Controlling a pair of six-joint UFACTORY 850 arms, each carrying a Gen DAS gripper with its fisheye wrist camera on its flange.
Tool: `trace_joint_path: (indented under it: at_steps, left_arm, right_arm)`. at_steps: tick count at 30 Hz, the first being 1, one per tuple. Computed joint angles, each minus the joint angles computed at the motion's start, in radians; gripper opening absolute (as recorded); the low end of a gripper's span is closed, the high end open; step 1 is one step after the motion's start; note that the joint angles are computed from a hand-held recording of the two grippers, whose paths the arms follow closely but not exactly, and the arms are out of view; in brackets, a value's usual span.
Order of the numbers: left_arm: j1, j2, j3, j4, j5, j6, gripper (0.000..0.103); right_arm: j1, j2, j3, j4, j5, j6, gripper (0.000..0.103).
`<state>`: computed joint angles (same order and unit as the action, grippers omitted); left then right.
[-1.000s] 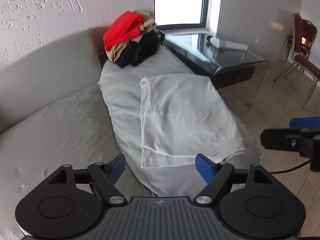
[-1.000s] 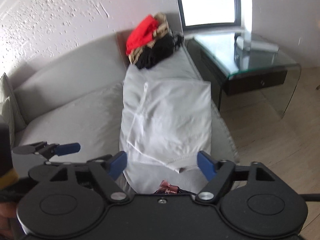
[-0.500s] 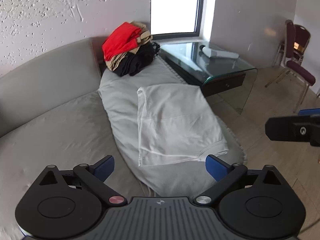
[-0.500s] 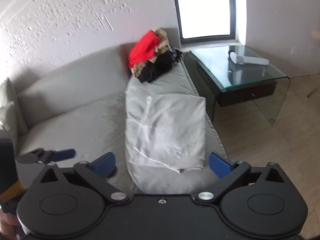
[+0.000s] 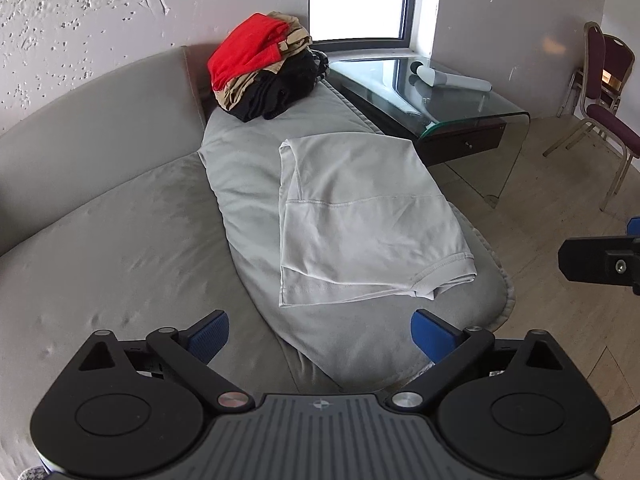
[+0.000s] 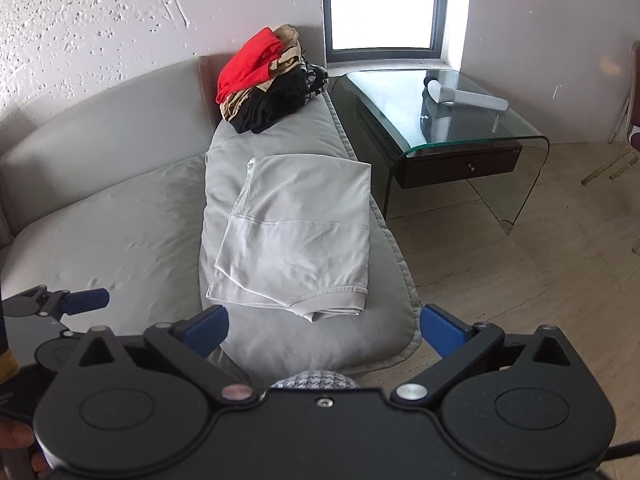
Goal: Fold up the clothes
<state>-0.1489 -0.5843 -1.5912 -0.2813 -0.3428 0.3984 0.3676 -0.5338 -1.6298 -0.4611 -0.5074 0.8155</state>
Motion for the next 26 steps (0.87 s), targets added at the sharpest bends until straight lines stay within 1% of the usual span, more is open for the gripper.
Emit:
trace_joint_path:
  at_steps: [5, 8, 15, 23, 25, 26]
  left_arm:
    - [-0.005, -0.001, 0.006, 0.058, 0.01, -0.053, 0.099]
    - [0.002, -0.005, 0.0, 0.003, -0.007, -0.007, 0.099]
    - [0.0, 0.001, 0.011, 0.0, 0.008, 0.007, 0.099]
    - [0.007, -0.002, 0.009, -0.113, -0.008, 0.116, 0.099]
    - [0.009, 0.004, 0.022, -0.164, 0.007, 0.168, 0.099]
    - [0.008, 0.011, 0.036, -0.192, 0.031, 0.203, 0.099]
  right_arm:
    - [-0.001, -0.006, -0.001, 0.015, -0.005, -0.004, 0.103]
    - [-0.002, -0.009, -0.004, 0.027, -0.007, -0.014, 0.103]
    - [0.0, -0.011, -0.003, 0.05, -0.009, -0.031, 0.103]
    - [-0.002, -0.013, -0.005, 0.071, -0.006, -0.052, 0.103]
    - [-0.002, -0.016, -0.008, 0.075, -0.006, -0.057, 0.103]
    - [-0.002, -0.017, -0.008, 0.074, -0.003, -0.054, 0.103]
